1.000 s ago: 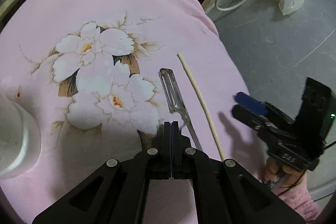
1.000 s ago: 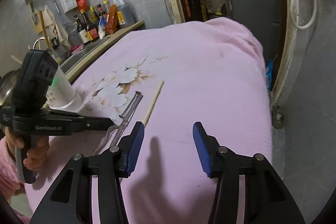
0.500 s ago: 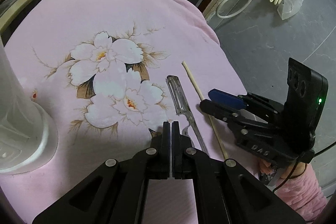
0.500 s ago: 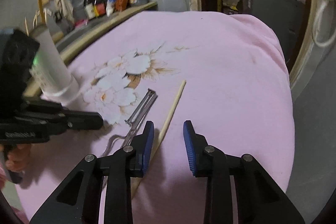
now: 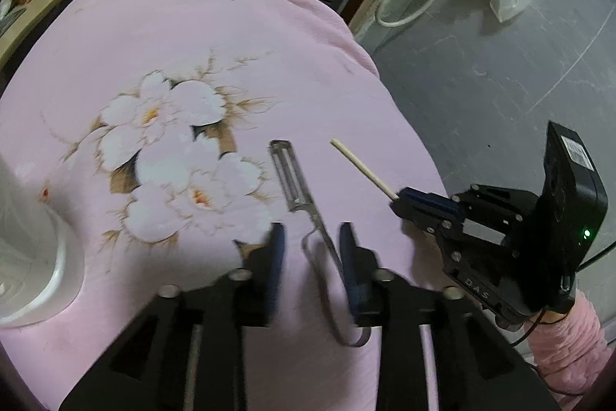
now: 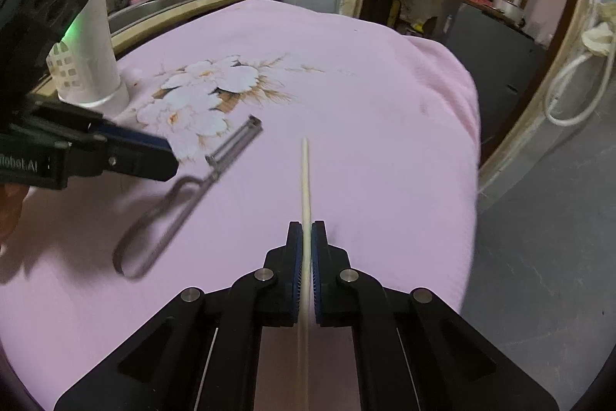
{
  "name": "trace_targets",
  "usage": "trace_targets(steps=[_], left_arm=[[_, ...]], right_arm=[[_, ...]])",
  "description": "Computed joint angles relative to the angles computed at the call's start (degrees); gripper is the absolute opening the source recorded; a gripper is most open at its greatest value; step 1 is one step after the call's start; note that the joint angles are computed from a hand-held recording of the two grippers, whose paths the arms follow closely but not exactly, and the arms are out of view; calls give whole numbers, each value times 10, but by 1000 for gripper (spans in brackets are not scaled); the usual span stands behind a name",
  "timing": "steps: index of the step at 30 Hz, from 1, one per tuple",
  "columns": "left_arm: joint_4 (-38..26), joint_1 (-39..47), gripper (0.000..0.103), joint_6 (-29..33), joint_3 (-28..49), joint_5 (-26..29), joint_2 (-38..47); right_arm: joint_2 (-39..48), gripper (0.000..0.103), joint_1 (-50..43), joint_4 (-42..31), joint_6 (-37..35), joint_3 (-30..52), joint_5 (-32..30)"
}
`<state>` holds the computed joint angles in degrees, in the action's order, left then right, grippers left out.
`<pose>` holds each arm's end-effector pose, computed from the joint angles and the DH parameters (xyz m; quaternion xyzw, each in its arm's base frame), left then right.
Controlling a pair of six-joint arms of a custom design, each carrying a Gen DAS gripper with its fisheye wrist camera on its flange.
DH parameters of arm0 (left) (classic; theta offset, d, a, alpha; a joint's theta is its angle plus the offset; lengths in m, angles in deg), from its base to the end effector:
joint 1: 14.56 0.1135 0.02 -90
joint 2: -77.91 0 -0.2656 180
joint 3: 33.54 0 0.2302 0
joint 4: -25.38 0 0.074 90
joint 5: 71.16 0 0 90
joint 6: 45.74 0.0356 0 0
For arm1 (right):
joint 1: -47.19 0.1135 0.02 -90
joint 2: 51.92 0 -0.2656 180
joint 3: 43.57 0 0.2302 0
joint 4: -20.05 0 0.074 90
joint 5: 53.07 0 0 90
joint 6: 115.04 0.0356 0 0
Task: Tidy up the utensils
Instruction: 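Close the left gripper on the peeler handle while the right holds the chopstick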
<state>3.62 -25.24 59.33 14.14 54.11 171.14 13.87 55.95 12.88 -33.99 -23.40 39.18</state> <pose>0.2280 -0.0639 0.1193 0.2663 0.8976 -0.2896 0.1987 0.1369 0.0197 0.1039 -0.1397 0.9372 -0.0191 0.3189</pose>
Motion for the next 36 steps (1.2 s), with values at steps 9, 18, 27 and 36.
trace_targets(steps=[9, 18, 27, 36], left_arm=[[13, -100, 27, -48, 52, -108, 62], [18, -130, 15, -52, 65, -173, 76], [36, -115, 15, -24, 2, -180, 27], [166, -66, 14, -28, -139, -128, -71]], right_arm=[[-81, 1, -136, -49, -44, -26, -99], [-11, 4, -148, -22, -43, -1, -125], [62, 6, -165, -59, -44, 53, -144], [-85, 3, -156, -53, 30, -15, -169]])
